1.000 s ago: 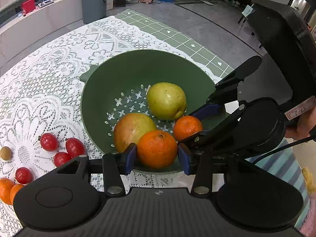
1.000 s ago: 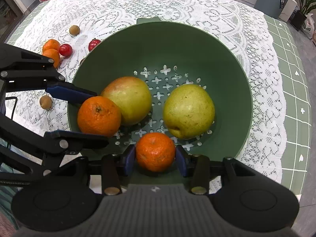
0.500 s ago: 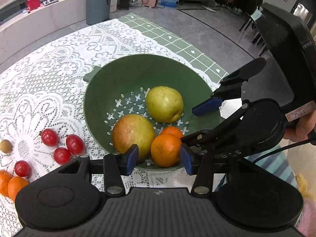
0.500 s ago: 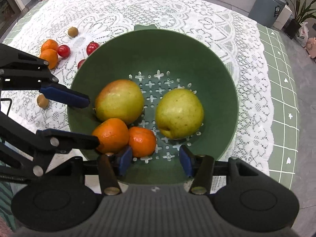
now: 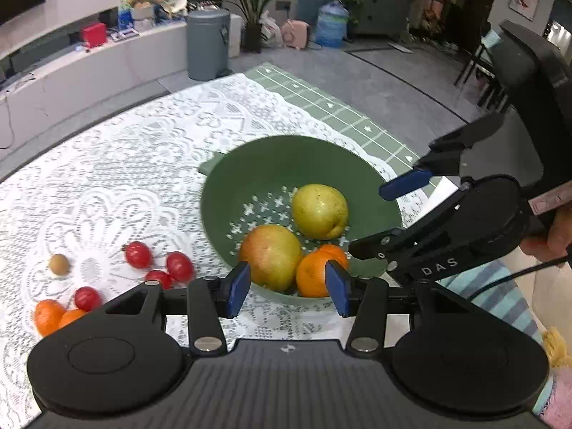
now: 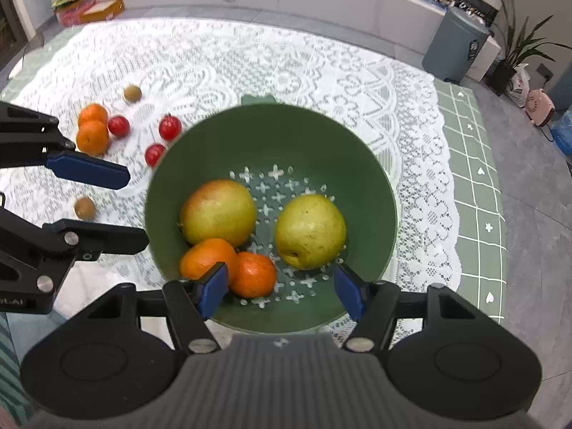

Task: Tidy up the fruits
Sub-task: 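Withdraw both grippers from the colander toward the remaining fruit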

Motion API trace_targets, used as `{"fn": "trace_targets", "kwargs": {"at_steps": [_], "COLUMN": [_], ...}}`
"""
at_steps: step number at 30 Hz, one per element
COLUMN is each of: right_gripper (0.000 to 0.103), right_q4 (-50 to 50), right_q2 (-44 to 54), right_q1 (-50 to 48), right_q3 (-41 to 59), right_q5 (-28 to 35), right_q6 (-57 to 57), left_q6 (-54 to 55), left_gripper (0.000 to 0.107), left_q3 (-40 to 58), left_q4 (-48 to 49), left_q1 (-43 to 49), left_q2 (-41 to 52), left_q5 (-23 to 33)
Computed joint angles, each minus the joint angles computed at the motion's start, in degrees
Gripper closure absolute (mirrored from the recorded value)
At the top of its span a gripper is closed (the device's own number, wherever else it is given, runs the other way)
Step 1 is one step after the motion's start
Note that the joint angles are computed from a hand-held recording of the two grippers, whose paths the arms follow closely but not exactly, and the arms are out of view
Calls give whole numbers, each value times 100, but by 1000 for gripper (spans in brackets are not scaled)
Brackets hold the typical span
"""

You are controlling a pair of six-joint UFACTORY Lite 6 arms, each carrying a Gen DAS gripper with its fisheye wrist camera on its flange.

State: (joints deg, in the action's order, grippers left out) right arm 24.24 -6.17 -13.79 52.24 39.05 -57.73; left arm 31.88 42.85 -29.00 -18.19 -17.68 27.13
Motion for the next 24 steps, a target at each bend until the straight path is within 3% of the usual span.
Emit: {"fn": "trace_targets", "kwargs": {"at_steps": [12,24], "right_gripper": [34,34], "right_q4": [1305,844], "right_q2": [-2005,-3215], "right_q1": [328,2479], "right_q3": [-1585,-2850], "right_q5": [-541,-2306], "right_q6": [158,2634], "left_q6": [-333,903], "left_gripper": [50,50], "left_q3": [-919,-1589], "left_q4": [401,-424], "left_q1": [621,2334], "left_q2": [-1617,-2640], "left_q5": [-153,257]}}
